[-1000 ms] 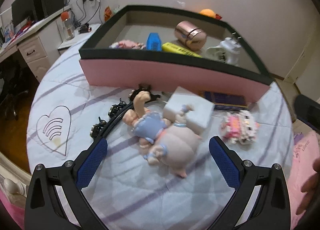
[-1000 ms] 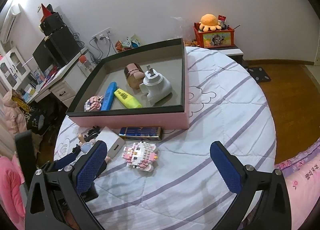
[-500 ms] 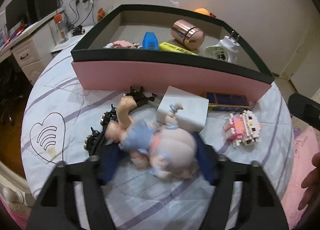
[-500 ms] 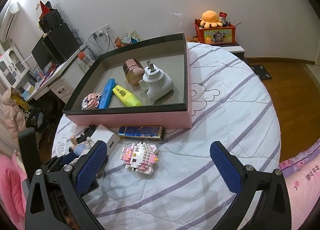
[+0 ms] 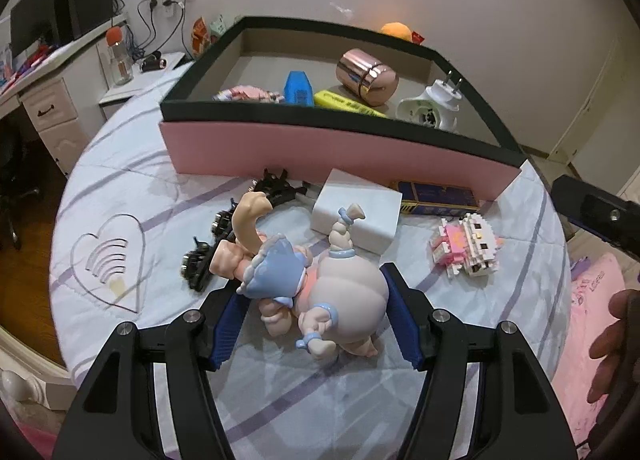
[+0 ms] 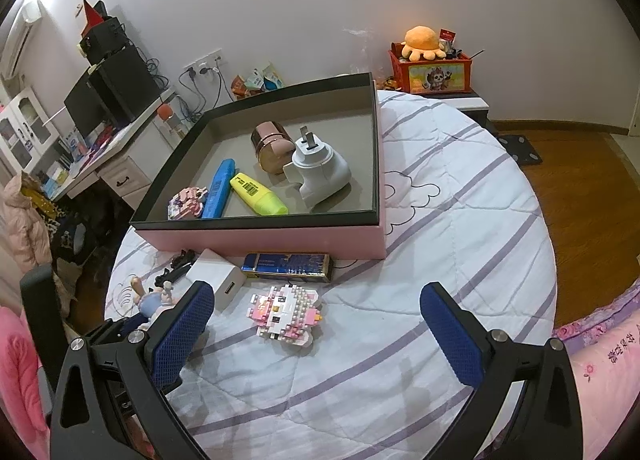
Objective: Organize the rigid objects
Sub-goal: 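Carry the doll into the box and release it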
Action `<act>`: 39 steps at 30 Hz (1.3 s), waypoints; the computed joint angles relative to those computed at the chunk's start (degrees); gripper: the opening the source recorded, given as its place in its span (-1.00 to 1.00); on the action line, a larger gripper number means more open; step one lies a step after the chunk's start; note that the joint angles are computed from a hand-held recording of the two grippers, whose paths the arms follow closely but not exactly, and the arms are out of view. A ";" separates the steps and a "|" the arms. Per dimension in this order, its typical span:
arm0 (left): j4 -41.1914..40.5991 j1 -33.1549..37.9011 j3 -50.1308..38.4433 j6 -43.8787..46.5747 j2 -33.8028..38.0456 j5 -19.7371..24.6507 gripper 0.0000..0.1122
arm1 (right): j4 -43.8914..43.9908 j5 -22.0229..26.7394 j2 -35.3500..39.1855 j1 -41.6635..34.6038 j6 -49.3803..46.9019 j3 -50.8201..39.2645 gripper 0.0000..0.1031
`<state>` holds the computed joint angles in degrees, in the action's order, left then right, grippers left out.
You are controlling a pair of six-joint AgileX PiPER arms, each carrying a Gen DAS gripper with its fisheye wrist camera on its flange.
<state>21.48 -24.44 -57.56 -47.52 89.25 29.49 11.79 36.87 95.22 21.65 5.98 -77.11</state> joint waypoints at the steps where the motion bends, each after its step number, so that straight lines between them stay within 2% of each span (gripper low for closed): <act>1: 1.00 -0.47 0.09 -1.04 -0.95 0.77 0.16 | -0.05 0.01 0.01 0.11 0.05 -0.09 1.00; 8: 2.34 -0.57 -3.21 -0.60 -4.72 5.33 0.16 | 0.02 0.52 0.98 0.68 -0.19 -2.37 1.00; 13: 0.90 2.45 -10.20 4.19 -1.83 7.15 0.16 | 0.53 1.52 3.30 0.48 -0.99 -6.59 1.00; 18: -1.92 6.51 -21.00 10.98 5.38 8.13 0.16 | 0.44 3.16 7.50 -0.10 -1.49 -13.34 1.00; 23: -8.05 9.63 -34.64 19.29 16.38 10.04 0.16 | -0.12 5.32 13.09 -1.27 -0.89 -21.34 1.00; 28: -12.30 11.06 -49.32 24.83 27.77 14.92 0.16 | -0.53 8.56 18.59 -2.35 -0.85 -29.14 1.00; 32: -15.39 12.00 -62.59 28.53 37.27 21.99 0.16 | 0.08 10.64 21.96 -3.43 -1.08 -33.00 1.00; 35: -14.43 11.40 -66.77 28.54 40.11 25.01 0.16 | 0.55 11.20 23.25 -4.04 -1.15 -34.05 1.00; 37: -12.24 10.68 -66.72 27.42 39.86 24.84 0.22 | 0.46 11.43 23.70 -4.30 -0.99 -34.43 1.00; 39: -9.25 9.80 -69.48 25.30 41.10 28.02 0.46 | 0.47 11.46 23.87 -4.35 -0.94 -34.58 1.00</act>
<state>12.23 -14.64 -127.04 -22.21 130.36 57.51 12.26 48.33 119.10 17.30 5.04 -111.70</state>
